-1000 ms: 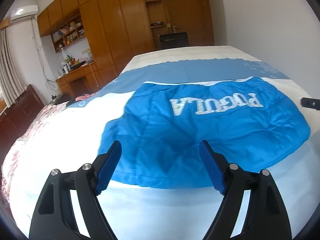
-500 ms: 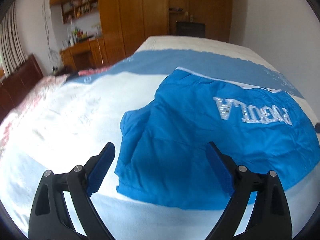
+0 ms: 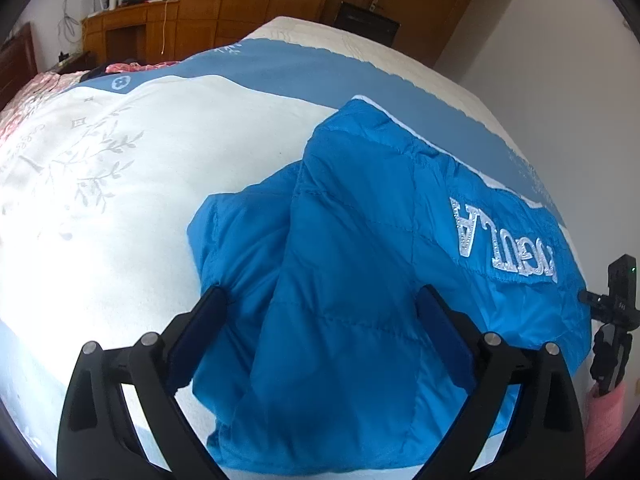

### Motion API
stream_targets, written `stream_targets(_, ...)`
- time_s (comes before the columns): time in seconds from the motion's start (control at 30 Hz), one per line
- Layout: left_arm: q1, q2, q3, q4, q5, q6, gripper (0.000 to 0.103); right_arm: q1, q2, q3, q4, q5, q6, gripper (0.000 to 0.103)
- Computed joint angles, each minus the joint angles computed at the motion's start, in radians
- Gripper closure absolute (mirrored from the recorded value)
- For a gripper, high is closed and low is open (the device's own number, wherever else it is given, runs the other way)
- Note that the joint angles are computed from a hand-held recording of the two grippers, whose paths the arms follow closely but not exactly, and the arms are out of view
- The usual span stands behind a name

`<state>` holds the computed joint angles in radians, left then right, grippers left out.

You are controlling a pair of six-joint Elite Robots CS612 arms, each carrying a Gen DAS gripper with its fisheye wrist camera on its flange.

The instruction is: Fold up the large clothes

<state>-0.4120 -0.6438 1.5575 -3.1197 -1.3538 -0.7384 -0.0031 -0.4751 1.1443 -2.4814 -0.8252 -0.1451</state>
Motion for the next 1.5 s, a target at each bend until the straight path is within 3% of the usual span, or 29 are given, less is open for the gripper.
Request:
stream_targets(0.17,0.011,0.017,-0.025,0.005,-0.048,0.006,0.004,0.003,0.007,-0.012,0.019,0.02,-0.034,0.012)
stream_targets(0.23,0.014,0.023,-0.033,-0.004,-0.079,0.009,0.004,0.006,0.012,-0.021,0.033,0.029,-0.046,0.018)
stream_targets(0.3,0.013,0.027,-0.039,-0.014,-0.096,0.014,0.005,0.008,0.015,-0.028,0.039,0.03,-0.046,0.034)
stream_targets(0.4,0.005,0.022,-0.038,-0.001,-0.075,0.02,0.032,0.007,0.025,-0.047,0.082,0.076,-0.049,0.058)
stream_targets(0.5,0.001,0.011,-0.026,-0.013,-0.052,-0.007,0.06,0.008,0.014,-0.031,0.065,0.086,-0.055,0.075)
stream_targets(0.53,0.001,0.006,-0.017,-0.032,-0.056,-0.022,0.069,0.009,0.006,-0.02,0.049,0.084,-0.055,0.077)
stream_targets(0.63,-0.008,-0.01,0.004,-0.07,-0.037,-0.034,0.081,0.008,-0.027,0.027,0.0,0.096,-0.055,0.082)
stream_targets(0.9,-0.053,-0.075,0.088,-0.177,-0.014,-0.007,0.087,-0.009,-0.142,0.174,-0.078,0.116,-0.117,0.084)
stream_targets(1.2,-0.14,-0.167,0.245,-0.244,0.002,-0.035,0.087,-0.051,-0.27,0.372,-0.066,0.109,-0.215,0.084)
stream_targets(1.37,-0.173,-0.176,0.293,-0.24,0.034,-0.059,0.086,-0.06,-0.285,0.421,-0.073,0.087,-0.222,0.084)
stream_targets(1.5,-0.182,-0.156,0.285,-0.158,0.088,-0.098,0.081,-0.055,-0.257,0.416,-0.121,0.034,-0.169,0.083)
